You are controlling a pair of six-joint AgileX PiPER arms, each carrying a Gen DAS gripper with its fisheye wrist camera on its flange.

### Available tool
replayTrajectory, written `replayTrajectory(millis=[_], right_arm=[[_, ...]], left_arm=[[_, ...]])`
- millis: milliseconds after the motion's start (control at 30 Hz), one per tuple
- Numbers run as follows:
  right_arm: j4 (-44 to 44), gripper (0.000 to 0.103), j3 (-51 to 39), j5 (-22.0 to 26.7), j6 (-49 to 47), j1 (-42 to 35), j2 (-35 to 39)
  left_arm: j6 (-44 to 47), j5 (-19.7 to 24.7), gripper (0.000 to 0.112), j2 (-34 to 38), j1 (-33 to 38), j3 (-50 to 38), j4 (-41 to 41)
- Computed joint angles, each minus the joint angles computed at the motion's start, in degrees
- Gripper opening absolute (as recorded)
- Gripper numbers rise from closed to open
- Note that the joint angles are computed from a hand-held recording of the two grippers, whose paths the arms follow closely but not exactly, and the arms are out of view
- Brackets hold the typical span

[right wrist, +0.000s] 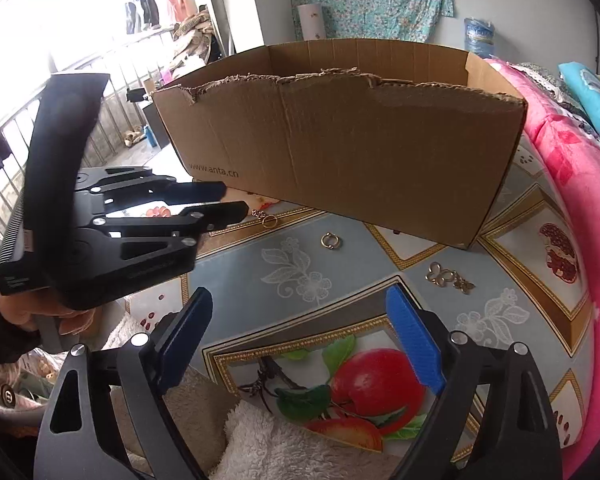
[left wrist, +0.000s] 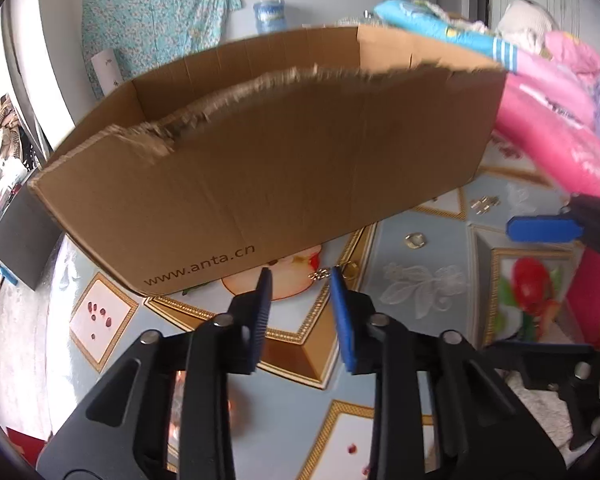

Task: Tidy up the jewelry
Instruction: 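Move both grippers back toward the gold charms beside the box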

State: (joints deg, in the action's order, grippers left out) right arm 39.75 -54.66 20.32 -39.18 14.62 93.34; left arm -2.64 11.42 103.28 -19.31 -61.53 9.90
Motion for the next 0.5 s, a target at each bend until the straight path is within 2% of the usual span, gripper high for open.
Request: replayTrajectory(millis=[67,133,300,400,500], right_arm=[[1.03,0.086,-0.55,0.5,-1.05,-0.27,0.62],[2.08,0.086,-0.96,0.87,-2.15,-0.62,1.17],[4.12,0.084,-2.04,1.78,-4.45,-1.79,2.55],[5.21,0.083,-2.49,2.18,-5.19,-2.21,3.28],[6.58,0.082,-2.62,2.32,-5.8,-2.11,3.69]], left_arm=[[0.17,0.72,0.026,1.33,0.03,-1.23,0.26],[5.84,1.14,0.026,2.09,0.31,-2.12,-5.24],[13.24,0.9,0.026,3.16,0.48,-3.36,-12.49],[23.43,1.84,0.019,3.76,1.16,-4.26,-23.19],[27.33,2.21,0.011,4.06,1.06,-4.71,-27.0]])
